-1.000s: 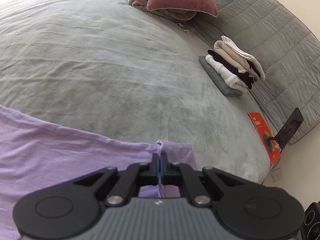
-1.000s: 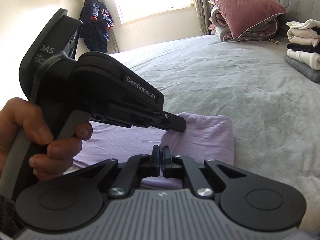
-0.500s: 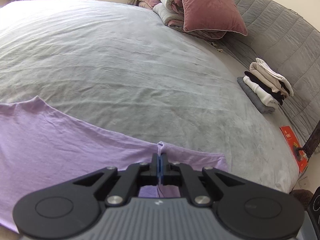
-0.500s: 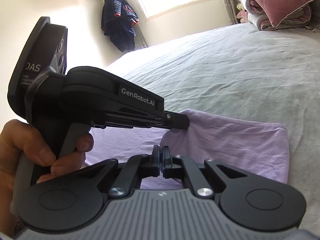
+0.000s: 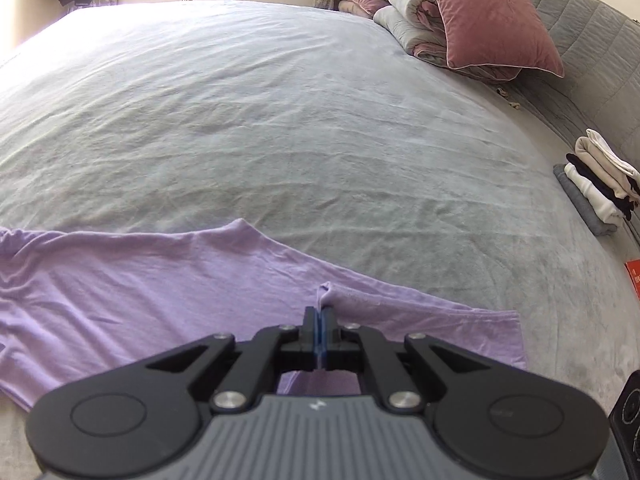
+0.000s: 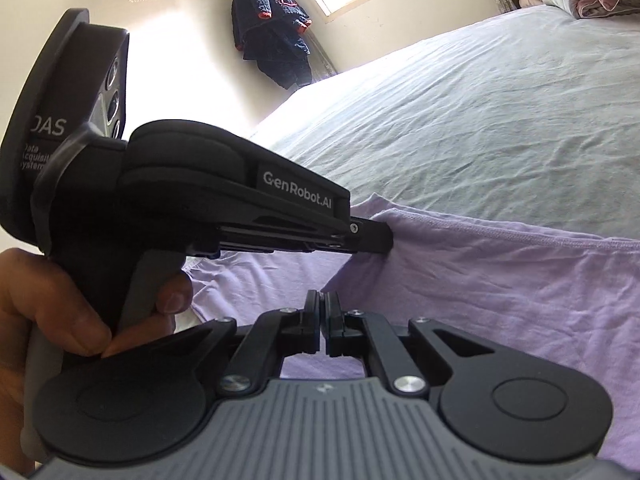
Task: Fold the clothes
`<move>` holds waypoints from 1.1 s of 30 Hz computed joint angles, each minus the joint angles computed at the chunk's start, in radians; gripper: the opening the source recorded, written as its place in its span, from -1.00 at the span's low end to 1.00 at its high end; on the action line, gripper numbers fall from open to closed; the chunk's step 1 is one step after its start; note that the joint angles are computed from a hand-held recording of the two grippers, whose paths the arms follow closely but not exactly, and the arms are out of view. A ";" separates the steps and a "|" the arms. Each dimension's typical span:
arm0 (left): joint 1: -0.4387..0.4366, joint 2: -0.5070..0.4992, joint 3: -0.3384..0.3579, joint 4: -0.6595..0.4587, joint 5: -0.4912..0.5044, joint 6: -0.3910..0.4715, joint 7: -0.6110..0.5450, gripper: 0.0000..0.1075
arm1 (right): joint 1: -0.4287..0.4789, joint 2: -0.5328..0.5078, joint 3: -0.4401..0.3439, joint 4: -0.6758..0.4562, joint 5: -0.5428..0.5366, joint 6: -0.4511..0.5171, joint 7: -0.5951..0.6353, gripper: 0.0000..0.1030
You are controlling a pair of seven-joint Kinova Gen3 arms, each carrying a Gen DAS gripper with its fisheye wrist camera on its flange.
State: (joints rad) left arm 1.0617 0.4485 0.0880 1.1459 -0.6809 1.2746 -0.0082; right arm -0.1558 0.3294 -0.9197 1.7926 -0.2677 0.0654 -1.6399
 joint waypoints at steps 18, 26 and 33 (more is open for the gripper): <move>-0.183 -0.274 0.127 0.357 -0.021 -0.013 0.099 -0.98 | -0.449 0.191 0.288 -0.373 -0.054 0.175 0.065 -0.95; -0.262 -0.332 0.171 0.394 0.002 0.001 0.038 -0.98 | -0.556 0.235 0.362 -0.468 -0.089 0.209 0.073 -0.96; -0.314 -0.373 0.193 0.424 0.023 0.023 0.014 -0.98 | -0.601 0.285 0.376 -0.543 -0.106 0.243 0.071 -0.96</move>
